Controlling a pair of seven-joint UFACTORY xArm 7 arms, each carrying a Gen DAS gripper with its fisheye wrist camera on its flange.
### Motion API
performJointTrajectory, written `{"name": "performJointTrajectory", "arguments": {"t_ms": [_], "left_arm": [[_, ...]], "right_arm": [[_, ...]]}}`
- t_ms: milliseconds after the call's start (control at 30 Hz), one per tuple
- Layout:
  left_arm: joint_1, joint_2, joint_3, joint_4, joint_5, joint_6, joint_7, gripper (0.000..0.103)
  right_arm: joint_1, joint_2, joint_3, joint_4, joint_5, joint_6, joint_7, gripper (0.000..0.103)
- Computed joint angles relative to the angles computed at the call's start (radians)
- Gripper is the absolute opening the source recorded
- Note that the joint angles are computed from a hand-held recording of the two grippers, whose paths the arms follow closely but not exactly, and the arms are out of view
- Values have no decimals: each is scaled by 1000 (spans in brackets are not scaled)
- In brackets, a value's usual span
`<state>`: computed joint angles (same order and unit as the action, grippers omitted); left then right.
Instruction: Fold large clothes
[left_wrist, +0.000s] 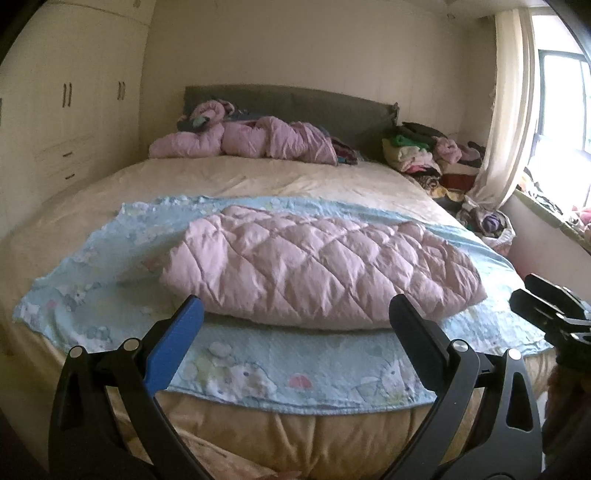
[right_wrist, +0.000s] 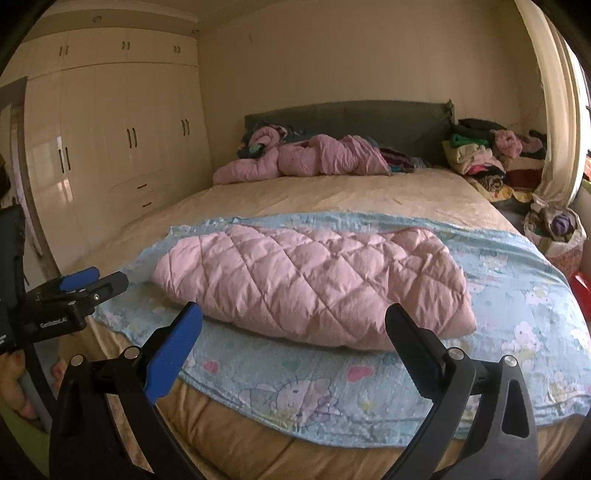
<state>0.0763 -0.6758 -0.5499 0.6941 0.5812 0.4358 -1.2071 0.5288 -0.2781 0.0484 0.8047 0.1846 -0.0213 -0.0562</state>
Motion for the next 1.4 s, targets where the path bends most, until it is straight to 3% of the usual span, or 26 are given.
{"name": "performJointTrajectory", "arguments": {"t_ms": [367,733,1400], "left_arm": [[-44,27,2,18,2,66,-15,94],[-65,19,15,12,16,82,-32,94],[-75,12,22,10,20,98,-40,94]], "right_arm": [[7,-6,-8,-8,50,74,-17,99],[18,-11,-10,-9,94,74,-58,99],[6,-22,1,-15,81,70,-41,99]]}}
